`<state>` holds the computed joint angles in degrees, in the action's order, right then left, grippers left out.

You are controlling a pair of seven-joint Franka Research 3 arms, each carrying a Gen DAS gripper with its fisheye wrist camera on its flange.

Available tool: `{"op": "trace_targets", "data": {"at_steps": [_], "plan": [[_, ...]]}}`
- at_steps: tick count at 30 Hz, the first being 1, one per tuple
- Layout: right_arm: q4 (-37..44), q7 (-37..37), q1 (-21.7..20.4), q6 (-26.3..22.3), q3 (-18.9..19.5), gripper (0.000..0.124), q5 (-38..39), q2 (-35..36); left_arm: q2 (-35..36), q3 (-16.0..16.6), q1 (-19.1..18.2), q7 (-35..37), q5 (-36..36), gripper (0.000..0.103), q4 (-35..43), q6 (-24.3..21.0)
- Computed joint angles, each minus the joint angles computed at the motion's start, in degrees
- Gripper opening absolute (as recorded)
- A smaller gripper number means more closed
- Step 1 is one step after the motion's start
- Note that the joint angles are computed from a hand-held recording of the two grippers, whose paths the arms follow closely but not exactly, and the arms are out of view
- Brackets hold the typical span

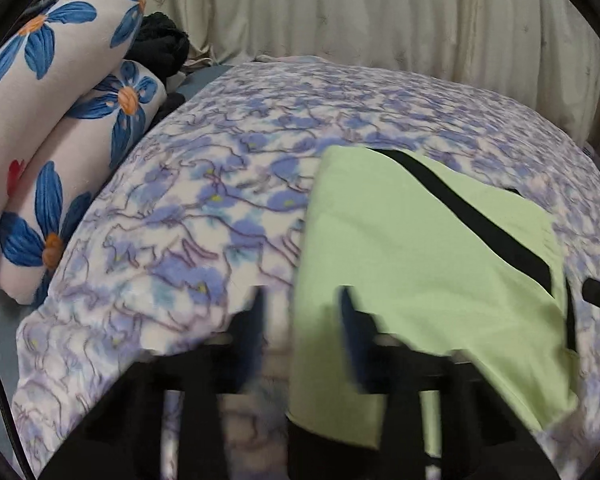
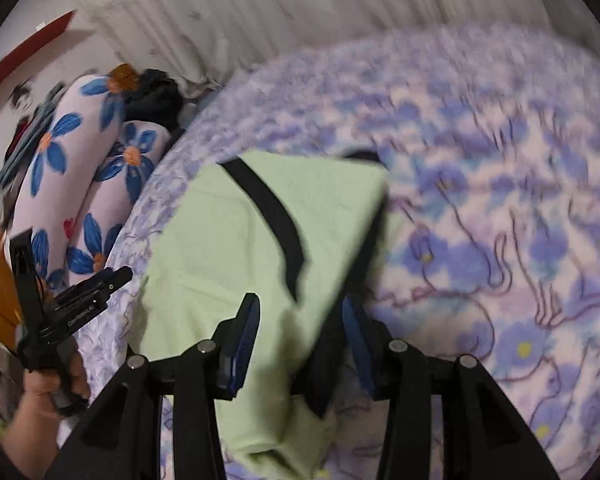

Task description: Fold large clothes

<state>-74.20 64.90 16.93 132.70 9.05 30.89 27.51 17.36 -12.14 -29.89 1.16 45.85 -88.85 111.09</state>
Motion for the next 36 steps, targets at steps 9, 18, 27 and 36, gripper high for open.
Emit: {"op": "trace_targets", "data": {"at_steps": [9,18,27,36], "plan": [[-3.83,5.45,6.11,3.98,-2.79,0.03,-10.09,0.62,8.6,0.59,-4.37,3.2,-2.68,0.013,8.03,-5.99],[-6.29,8.55,2.3,2.42,-3.88,0.005,-13.03,-0.98,5.9,0.57,-4.07,0.04,-4.43,0.015,5.14,-4.76],[-11.96,5.28,-0.04,-0.56,-2.86,0.005,-9.42,-8.22,5.74,-0.46,-6.87,-1.95,-4.39,0.07,9.33,-8.77],[-17.69,1.37,-2.7,-7.42,-4.08,0.005,-4.7,-17.8,8.61,-1.31,-13.01,0.88,-4.14,0.093,20.98,-15.36]]}}
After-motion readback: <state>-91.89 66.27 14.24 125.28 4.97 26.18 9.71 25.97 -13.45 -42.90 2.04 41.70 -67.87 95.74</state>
